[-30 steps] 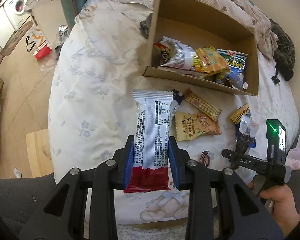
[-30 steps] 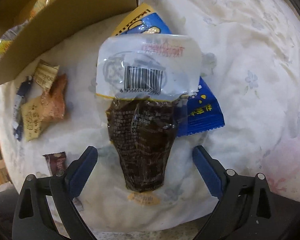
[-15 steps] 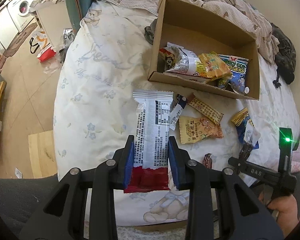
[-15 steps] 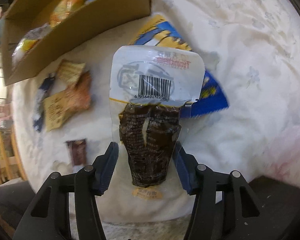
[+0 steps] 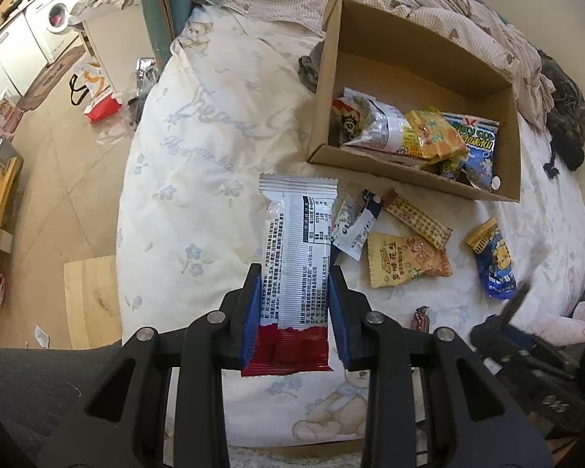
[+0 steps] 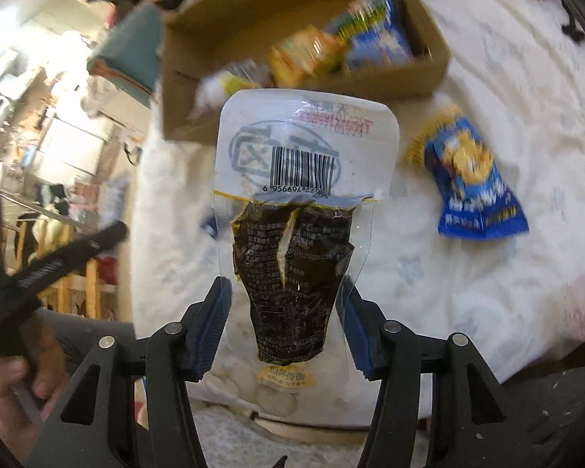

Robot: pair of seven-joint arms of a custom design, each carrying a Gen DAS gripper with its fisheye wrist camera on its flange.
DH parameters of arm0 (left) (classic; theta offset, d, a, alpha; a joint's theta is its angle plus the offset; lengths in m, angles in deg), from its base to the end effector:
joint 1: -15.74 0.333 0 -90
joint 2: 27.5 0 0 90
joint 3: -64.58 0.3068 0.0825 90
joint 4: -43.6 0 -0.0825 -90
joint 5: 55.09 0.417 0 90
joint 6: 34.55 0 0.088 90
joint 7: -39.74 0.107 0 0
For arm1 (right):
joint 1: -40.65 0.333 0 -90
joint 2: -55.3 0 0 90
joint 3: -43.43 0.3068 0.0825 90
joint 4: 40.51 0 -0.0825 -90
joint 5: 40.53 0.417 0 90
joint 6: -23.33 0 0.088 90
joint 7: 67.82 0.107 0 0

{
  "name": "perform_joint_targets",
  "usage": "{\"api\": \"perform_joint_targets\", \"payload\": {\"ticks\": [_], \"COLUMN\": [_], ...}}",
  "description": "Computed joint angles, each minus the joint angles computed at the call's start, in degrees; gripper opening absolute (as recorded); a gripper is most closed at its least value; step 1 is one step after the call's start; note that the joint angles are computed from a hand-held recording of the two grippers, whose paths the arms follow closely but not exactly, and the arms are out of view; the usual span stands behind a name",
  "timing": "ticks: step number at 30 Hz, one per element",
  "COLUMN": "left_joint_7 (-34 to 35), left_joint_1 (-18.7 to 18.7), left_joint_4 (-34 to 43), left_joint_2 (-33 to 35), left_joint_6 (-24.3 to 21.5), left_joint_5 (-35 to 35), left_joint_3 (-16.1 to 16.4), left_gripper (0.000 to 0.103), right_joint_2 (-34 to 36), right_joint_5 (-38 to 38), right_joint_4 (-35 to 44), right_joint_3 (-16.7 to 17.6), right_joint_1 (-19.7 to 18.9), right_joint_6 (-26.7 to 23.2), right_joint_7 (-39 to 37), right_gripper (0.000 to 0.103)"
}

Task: Organize snacks
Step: 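Carry the bar and jerky pack into the box and open both grippers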

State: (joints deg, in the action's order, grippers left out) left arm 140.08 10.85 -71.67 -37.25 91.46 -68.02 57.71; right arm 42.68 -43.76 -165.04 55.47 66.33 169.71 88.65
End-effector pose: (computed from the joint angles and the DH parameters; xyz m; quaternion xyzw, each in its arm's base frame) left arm 0.5593 -0.1278 0.5478 -0.5865 0.7851 -0.1903 0.0580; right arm 0.4428 0.3513 0.5300 -0.5054 0.8103 -0.0077 0.2966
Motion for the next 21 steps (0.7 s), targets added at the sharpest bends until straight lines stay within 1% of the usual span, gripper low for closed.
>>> {"api": "perform_joint_targets", "payload": {"ticks": [5, 9, 11, 14, 15, 16, 17, 19, 20, 21], "left_joint_7": [1.3, 3.3, 4.4, 4.8, 5.2, 5.6, 5.9, 6.9, 7.3, 7.8], "left_joint_1": [-0.3, -0.7, -0.8, -0.9, -1.1, -1.3, -1.4, -2.0, -2.3, -2.7], "left_joint_4": [-1.8, -1.9, -2.2, -3.3, -3.7, -4.1, -4.3, -4.1, -3.3, -1.4], "left_joint_2": [-1.5, -2.5, -3.4, -4.8, -5.1, -5.4, -5.7, -5.8, -5.5, -4.7], "left_joint_6": [3.5, 5.0, 7.3, 11.1, 12.1, 13.1, 13.7, 13.3, 11.5, 8.0], "left_joint_5": [-1.2, -5.0, -6.7, -7.6, -8.2, -8.4, -8.5, -9.8, -11.3, -14.1], "left_joint_3": [0.2, 1.2, 1.6, 1.7, 1.8, 1.9, 2.0, 2.5, 3.1, 4.0], "left_gripper": [0.028, 0.028, 0.028, 0.028, 0.028, 0.028, 0.028, 0.028, 0.028, 0.028], "right_joint_2": [-3.2, -5.9, -6.4, -6.8, -5.8, -6.8, -7.1, -6.7, -6.7, -6.7], "right_joint_5": [-10.4, -18.1, -21.9, -25.4, -26.1, -25.9, -26.0, -26.4, -26.3, -26.2], "right_joint_4": [-2.0, -3.0, -2.9, -3.0, -2.2, -3.0, -3.3, -2.6, -2.2, -2.0], "right_joint_3": [2.7, 5.3, 6.9, 8.2, 8.9, 7.7, 7.4, 7.3, 7.0, 6.8], "right_joint_1": [-3.5, -6.3, -7.9, -8.7, -9.4, -8.2, -8.1, -8.2, -8.0, -7.9], "right_joint_6": [6.1, 7.8, 8.5, 9.1, 9.6, 9.3, 9.4, 9.3, 8.9, 8.8], "right_joint_7": [7.2, 12.8, 15.6, 19.4, 19.8, 19.6, 19.5, 19.3, 18.6, 18.2], "right_gripper": [0.057, 0.057, 0.057, 0.057, 0.057, 0.057, 0.057, 0.057, 0.057, 0.057]}}
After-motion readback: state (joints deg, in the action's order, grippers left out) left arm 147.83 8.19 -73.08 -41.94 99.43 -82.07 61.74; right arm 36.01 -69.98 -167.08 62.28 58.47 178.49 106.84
